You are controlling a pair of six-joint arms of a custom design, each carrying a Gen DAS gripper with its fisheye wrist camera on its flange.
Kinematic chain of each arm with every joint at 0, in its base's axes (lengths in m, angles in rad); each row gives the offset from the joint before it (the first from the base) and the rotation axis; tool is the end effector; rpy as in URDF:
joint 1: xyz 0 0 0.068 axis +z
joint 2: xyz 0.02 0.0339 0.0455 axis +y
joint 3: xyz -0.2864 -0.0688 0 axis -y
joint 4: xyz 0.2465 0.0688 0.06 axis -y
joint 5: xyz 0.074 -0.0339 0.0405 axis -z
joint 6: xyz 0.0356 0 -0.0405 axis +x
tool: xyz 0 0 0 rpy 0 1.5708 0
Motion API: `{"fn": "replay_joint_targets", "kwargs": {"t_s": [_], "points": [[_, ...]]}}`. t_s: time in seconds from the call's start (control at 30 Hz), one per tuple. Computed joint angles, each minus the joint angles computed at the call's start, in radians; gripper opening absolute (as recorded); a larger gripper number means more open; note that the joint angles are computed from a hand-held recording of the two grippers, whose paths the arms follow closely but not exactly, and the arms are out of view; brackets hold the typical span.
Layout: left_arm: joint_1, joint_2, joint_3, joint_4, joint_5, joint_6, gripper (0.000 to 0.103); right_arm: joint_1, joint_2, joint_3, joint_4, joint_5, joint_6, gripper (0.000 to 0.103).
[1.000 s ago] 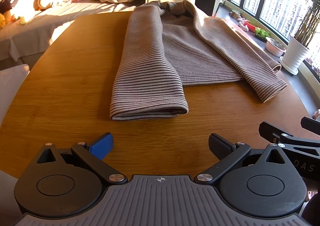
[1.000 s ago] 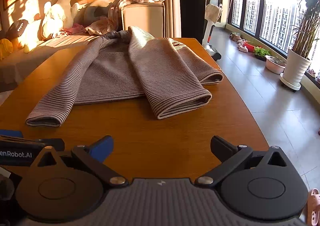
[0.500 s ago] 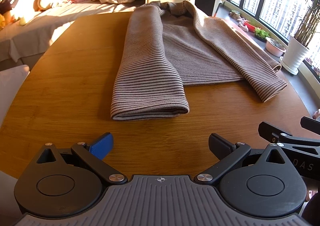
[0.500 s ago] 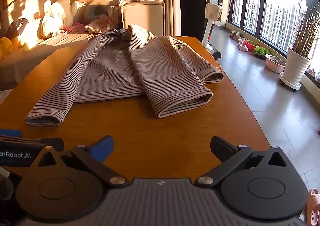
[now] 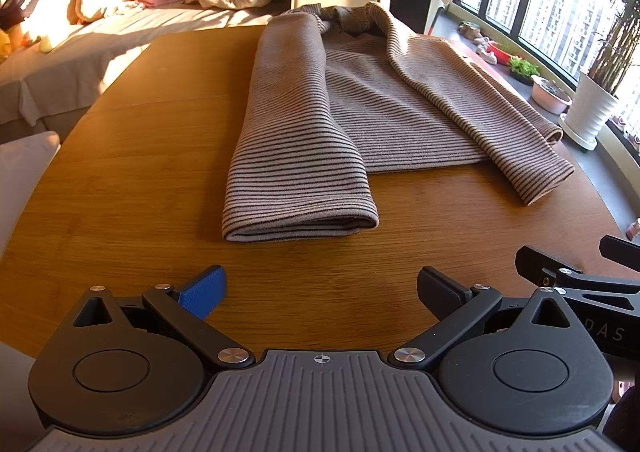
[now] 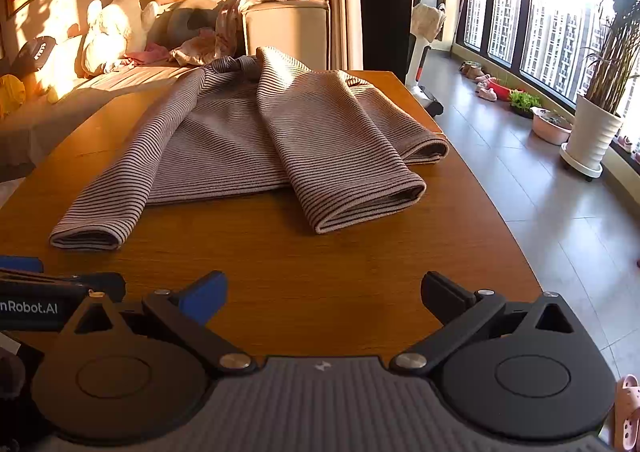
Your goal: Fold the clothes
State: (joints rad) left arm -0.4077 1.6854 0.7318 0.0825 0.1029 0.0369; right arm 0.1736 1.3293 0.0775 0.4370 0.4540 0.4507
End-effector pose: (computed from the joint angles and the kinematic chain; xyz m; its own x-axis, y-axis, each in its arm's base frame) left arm 0.2875 -0.1282 0.1480 -0.6851 0.3359 -0.6464 0.4807 0.8752 -0.0548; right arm 0.1588 0.0120 0.0992 -0.5836 0.2951 -0.7565 0.4392 0.8983 0.0116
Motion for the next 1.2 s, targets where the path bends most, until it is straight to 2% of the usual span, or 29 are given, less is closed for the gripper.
{"fn": "replay_joint_targets", "kwargs": {"t_s": [1.2], "points": [[0.001, 0.008, -0.005, 0.012, 0.004, 0.009, 0.103, -0.008, 0.025, -0.003, 0.030, -0.024, -0.007, 0.103]]}}
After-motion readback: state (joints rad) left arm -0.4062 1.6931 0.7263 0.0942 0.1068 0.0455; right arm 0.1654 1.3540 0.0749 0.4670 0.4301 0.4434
